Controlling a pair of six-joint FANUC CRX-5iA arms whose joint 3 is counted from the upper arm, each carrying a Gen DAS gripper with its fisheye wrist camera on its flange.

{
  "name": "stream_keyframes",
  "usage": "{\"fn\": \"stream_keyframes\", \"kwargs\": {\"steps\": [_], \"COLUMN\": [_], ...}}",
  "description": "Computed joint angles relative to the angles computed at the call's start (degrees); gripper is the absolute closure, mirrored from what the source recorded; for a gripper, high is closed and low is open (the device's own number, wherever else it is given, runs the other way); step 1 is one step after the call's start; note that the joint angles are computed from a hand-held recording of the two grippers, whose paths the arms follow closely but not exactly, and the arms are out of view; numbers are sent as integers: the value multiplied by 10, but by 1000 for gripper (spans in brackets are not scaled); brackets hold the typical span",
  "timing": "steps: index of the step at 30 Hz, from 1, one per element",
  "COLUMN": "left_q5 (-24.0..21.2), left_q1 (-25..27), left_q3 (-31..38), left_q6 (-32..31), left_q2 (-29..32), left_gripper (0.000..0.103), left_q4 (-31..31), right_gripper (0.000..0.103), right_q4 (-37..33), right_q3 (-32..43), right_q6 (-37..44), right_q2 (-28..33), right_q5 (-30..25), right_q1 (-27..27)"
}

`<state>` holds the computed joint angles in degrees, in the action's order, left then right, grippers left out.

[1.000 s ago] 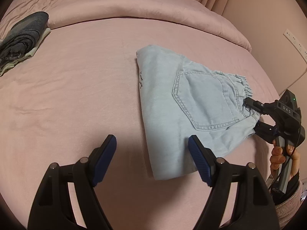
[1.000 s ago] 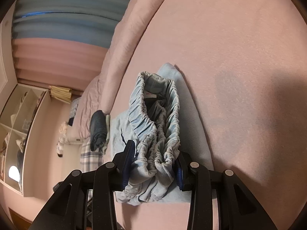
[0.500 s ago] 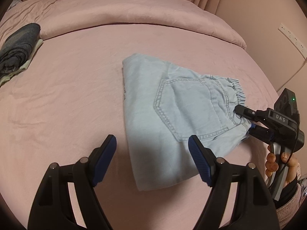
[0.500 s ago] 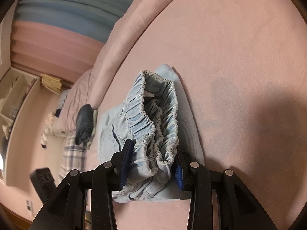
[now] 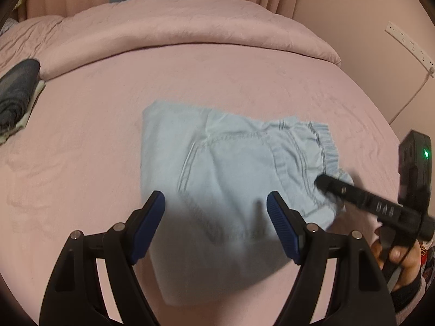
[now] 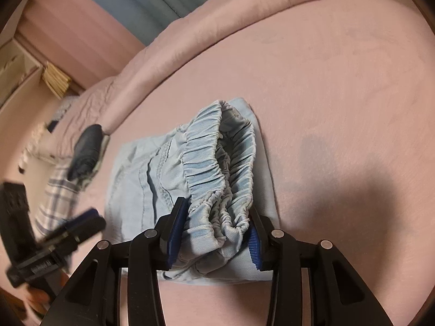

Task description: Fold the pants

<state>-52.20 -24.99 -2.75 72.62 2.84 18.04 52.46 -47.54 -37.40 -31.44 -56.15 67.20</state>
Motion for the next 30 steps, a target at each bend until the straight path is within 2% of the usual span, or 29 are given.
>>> {"fn": "stream_keyframes", "kwargs": {"steps": [3,6,11,17,19,25,27,30], "left_q5": [9,-1,-63,-103,-105,-57,-50,-47], "left_q1": [-10,-20,-23,-10,-7,12,18,26], "left_q3": [24,57,109,129,130,35,0,-30], "left_q6": [13,42,75,65,63,21,-7,-33], "left_q2": [22,51,107,134,133,58,31,11], "left_gripper": [25,25,24,22,22,22,24,29], "left_q4": [-16,-49,-73,-41,-38,-7,3,14], "right_gripper": [59,58,55,54,54,53,53,53], "right_q4": [-10,-15,-22,-26,-22,15,42,61], "right_q3": [16,25,31,36,41,62,57,62], "right_q6": [21,35,54,61,52,36,38,73], "right_q2": [17,28,34,37,40,61,56,60], "right_q5": [-26,-36,-34,-35,-55,-166,-172,-134], "right_q1": [7,7,1,1,10,57,61,43]}}
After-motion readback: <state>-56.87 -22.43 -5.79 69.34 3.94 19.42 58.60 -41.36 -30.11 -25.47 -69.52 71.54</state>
